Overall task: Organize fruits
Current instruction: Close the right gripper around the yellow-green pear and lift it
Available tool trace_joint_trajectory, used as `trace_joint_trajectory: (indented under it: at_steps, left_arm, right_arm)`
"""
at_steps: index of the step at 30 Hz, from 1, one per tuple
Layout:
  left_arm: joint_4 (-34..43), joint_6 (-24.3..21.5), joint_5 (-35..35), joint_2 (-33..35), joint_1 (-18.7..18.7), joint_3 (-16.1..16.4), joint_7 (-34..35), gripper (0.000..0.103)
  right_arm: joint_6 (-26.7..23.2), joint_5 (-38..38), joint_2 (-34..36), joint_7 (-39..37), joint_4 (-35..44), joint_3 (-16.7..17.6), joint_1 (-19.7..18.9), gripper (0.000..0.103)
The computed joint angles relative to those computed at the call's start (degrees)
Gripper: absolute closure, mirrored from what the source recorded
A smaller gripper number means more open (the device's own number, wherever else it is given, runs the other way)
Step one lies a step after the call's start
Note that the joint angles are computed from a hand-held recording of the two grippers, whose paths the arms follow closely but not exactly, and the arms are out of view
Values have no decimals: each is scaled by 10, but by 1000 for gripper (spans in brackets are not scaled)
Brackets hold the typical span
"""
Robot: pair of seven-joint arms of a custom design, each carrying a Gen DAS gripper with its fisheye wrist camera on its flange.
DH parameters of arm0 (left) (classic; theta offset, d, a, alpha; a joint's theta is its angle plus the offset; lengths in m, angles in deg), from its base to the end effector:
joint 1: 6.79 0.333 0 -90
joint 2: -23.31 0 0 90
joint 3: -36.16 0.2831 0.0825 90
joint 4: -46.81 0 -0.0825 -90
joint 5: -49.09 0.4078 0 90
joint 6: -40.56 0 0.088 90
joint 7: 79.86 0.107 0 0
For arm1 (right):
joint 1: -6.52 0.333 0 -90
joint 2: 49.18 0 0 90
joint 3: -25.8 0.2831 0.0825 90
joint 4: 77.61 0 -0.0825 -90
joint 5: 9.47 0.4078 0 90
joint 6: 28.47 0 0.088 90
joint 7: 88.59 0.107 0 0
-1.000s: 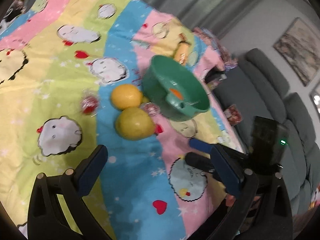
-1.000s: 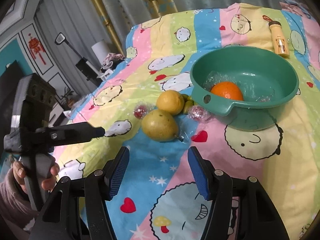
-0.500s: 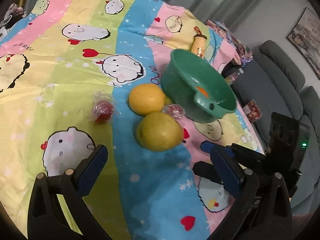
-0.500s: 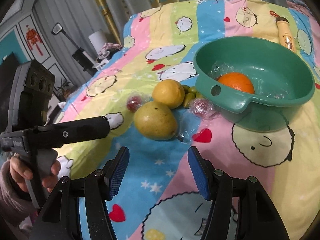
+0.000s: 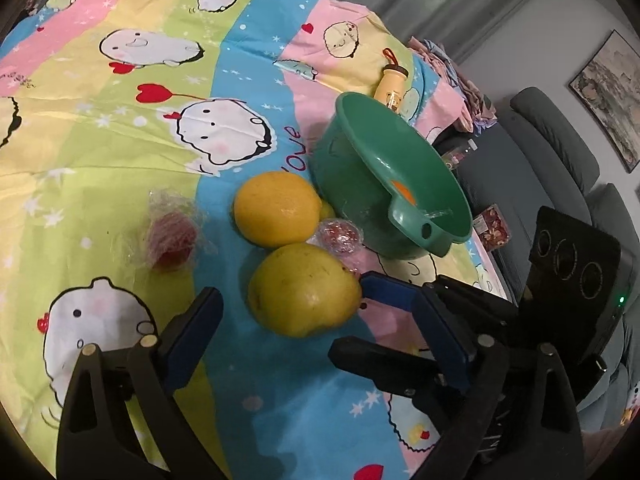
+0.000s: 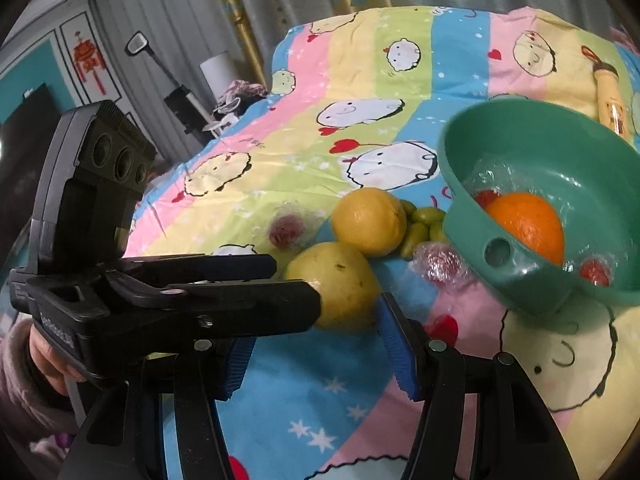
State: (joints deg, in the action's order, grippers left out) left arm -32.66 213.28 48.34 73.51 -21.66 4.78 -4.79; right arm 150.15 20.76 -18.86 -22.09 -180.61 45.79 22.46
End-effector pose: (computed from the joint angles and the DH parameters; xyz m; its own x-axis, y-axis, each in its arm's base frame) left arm 0.6210 -0.4712 0.2996 -0.3276 -0.7544 0.5689 -0.8387 -0.0451 -0.5428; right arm 0.6045 0.3515 0.3063 0.4699 -0.8424 -0.2638 -0.6986 -0.1722 -0.6944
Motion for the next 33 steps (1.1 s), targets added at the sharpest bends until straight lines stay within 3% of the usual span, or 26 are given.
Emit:
trace_joint_trajectory:
  at_steps: [9,11,16,19,23,27,31,33]
  left_arm:
    - [39,-20,-24,35,13,-28,25,24]
    - [46,-25,-29,41,15,-35,35,26]
    - [55,-37,-36,37,-1,-14,34,28]
    - [58,-45,-44,37,-5,-7,28,30]
    - [49,-37,-50,31,-8,1,19,35]
    - [26,-21,-51,21,1,-7,17,37]
    - [-19,-2,-45,-7,7,-7,1,37]
    - [-49,11,-41,-26,13,-9,-8,37]
  right_arm:
    - [-29,-41,21,54,38,-64,47,43]
    - [-31,-42,25,53,44,-58,41,43]
    - [-32,-45,29,61,46,-55,39,42]
    - [-39,-29,39,51,55,-31,19,41]
    - [-26,-68,33,90,51,-95,81,41]
    - [-23,-65,31,92,44,-72,60,41]
    - [-1,-75,16,107,20,-80,77,41]
    - [8,-69,10,102,6,-58,61,41]
